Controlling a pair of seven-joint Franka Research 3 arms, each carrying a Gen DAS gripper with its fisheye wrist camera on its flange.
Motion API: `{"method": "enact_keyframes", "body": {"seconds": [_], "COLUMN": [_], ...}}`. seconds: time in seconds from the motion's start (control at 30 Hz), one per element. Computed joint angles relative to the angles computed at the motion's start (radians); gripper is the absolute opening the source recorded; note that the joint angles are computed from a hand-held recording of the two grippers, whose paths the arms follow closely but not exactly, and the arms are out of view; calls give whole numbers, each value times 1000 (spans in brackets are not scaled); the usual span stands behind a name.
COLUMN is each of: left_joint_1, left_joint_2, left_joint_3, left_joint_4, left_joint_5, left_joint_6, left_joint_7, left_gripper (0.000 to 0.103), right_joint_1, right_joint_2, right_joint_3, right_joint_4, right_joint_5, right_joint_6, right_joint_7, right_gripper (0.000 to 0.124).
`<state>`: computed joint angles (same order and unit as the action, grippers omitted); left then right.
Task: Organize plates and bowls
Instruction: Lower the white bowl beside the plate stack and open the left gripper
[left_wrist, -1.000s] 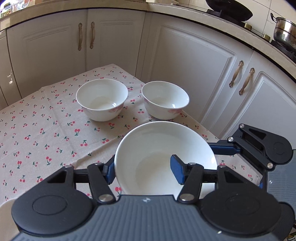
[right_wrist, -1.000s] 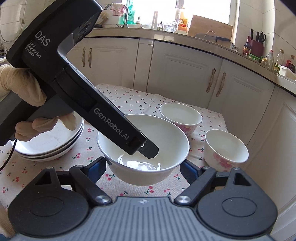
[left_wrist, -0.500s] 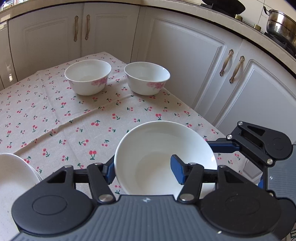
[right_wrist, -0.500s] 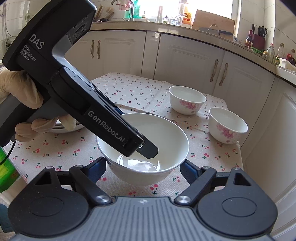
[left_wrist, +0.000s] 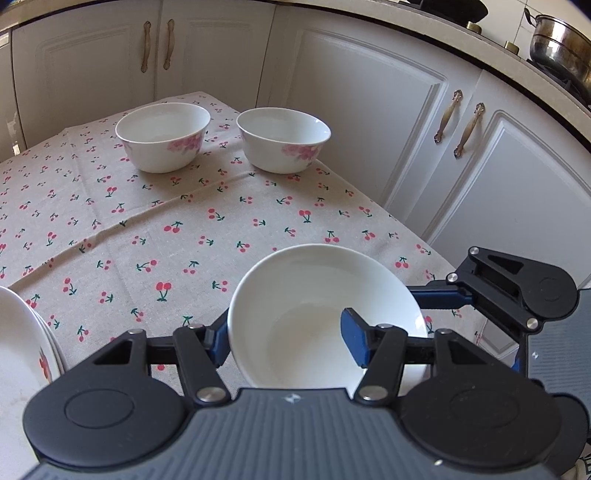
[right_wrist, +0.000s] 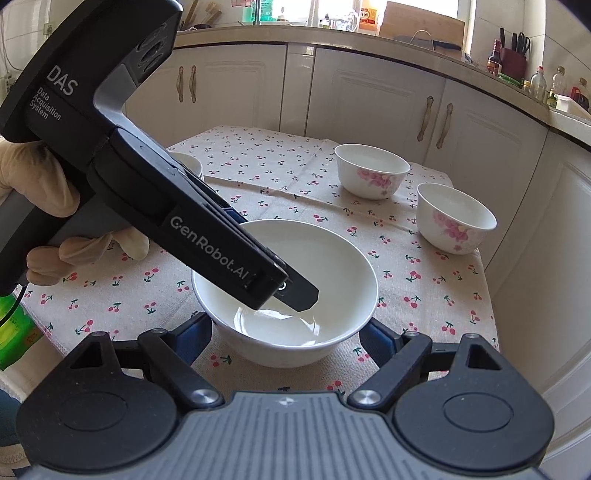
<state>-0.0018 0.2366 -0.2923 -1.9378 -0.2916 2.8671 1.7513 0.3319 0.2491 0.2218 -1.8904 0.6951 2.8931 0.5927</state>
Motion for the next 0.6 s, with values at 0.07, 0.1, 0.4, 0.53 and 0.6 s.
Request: {"method": "enact_keyframes", "body": {"seconds": [0.07, 0.1, 0.4, 0.53, 0.6], "left_joint_1": [2, 2, 14, 4, 9], "left_joint_2": [0, 1, -11, -35, -48], "left_joint_3": [-4, -4, -22, -15, -20], "left_joint_4": [-1, -1, -15, -39, -43], "left_joint_5": [-4, -4, -47, -44, -61], "left_joint_6": [2, 2, 11, 50, 53], "left_joint_7": [8, 10, 54, 58, 78], "left_gripper": [59, 59, 77, 91, 95], "right_joint_1": [0, 0, -13, -28, -17], "right_joint_2": [-1, -2, -8, -31, -40], "right_joint_3": [0, 1, 19, 40, 29], "right_joint_4": [-4, -6, -9, -20, -26], "right_joint_5": [2, 5, 48, 155, 166], "right_joint_6": [2, 5, 7, 10, 17], "right_joint_7": [1, -1, -37, -129, -140], "right_gripper": [90, 90, 96, 103, 103]}}
